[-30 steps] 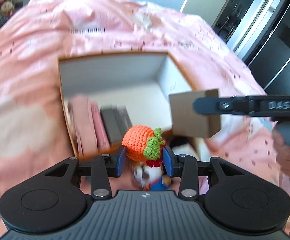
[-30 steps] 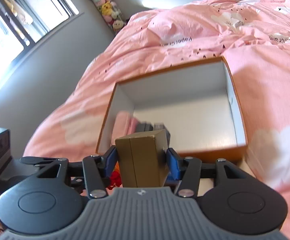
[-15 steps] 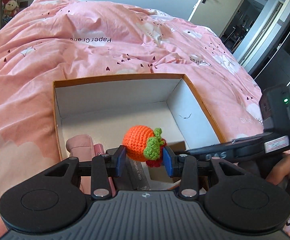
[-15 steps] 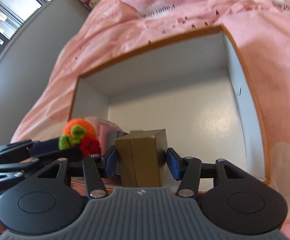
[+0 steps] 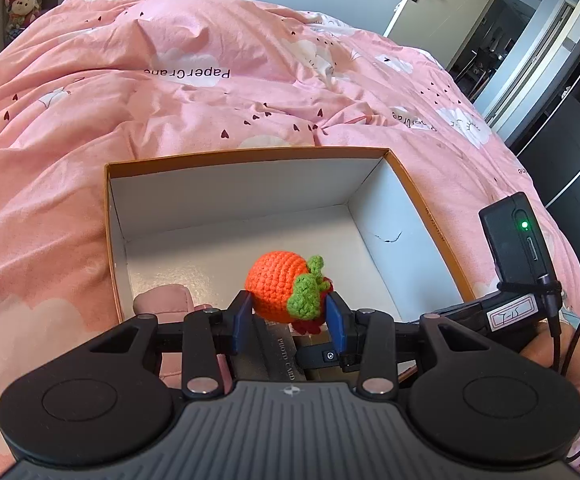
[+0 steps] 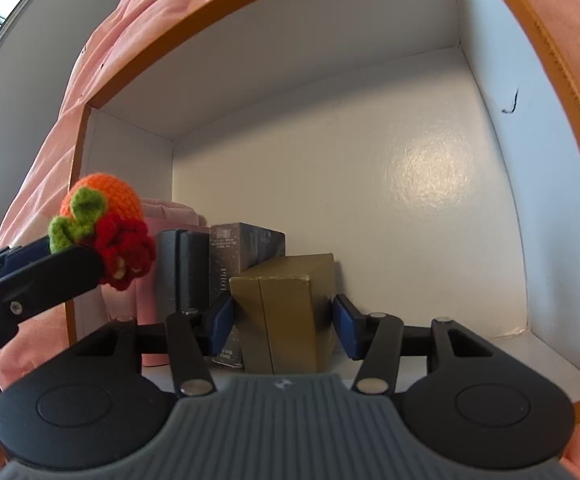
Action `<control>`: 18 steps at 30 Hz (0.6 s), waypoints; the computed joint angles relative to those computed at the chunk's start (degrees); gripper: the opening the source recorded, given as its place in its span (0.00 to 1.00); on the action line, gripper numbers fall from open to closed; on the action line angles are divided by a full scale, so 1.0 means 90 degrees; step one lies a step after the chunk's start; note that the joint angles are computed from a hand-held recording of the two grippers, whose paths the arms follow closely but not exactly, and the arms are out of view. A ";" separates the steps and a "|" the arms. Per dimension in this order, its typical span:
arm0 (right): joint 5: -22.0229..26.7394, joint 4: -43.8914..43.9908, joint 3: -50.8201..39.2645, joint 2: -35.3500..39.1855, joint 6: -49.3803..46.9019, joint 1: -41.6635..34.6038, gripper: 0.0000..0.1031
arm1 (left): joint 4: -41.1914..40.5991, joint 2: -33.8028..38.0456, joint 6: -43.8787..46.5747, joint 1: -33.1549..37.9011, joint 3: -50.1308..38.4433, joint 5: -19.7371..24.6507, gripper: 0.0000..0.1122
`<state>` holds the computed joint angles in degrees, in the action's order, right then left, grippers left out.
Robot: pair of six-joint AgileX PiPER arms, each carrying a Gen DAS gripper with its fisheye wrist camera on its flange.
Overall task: Organize objects
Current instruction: 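Carry the gold box with the right gripper while the left carries the crocheted orange fruit into the box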
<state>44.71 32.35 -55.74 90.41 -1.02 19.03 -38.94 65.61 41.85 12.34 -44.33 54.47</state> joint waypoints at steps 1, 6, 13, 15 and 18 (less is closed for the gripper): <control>0.0048 -0.0024 -0.0066 0.0038 0.0050 0.0025 0.53 | 0.0012 0.0020 0.0006 0.0007 -0.0009 0.0009 0.40; 0.0257 -0.0198 -0.0409 0.0274 0.0398 0.0192 0.54 | 0.0077 0.0084 -0.0061 -0.0058 -0.0034 -0.0043 0.40; 0.0236 -0.0203 -0.0452 0.0348 0.0284 0.0218 0.59 | 0.0220 0.0138 -0.0235 -0.0226 -0.0066 -0.0144 0.40; 0.0212 -0.0321 -0.0422 0.0267 0.0269 0.0268 0.58 | 0.0275 0.0176 -0.0258 -0.0312 -0.0093 -0.0177 0.40; 0.0221 -0.0492 -0.0377 0.0046 0.0241 0.0275 0.58 | 0.0355 0.0295 -0.0310 -0.0506 -0.0189 -0.0233 0.40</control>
<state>46.69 27.92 -59.13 90.82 1.15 21.50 -35.75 68.27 39.06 7.79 -46.03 52.38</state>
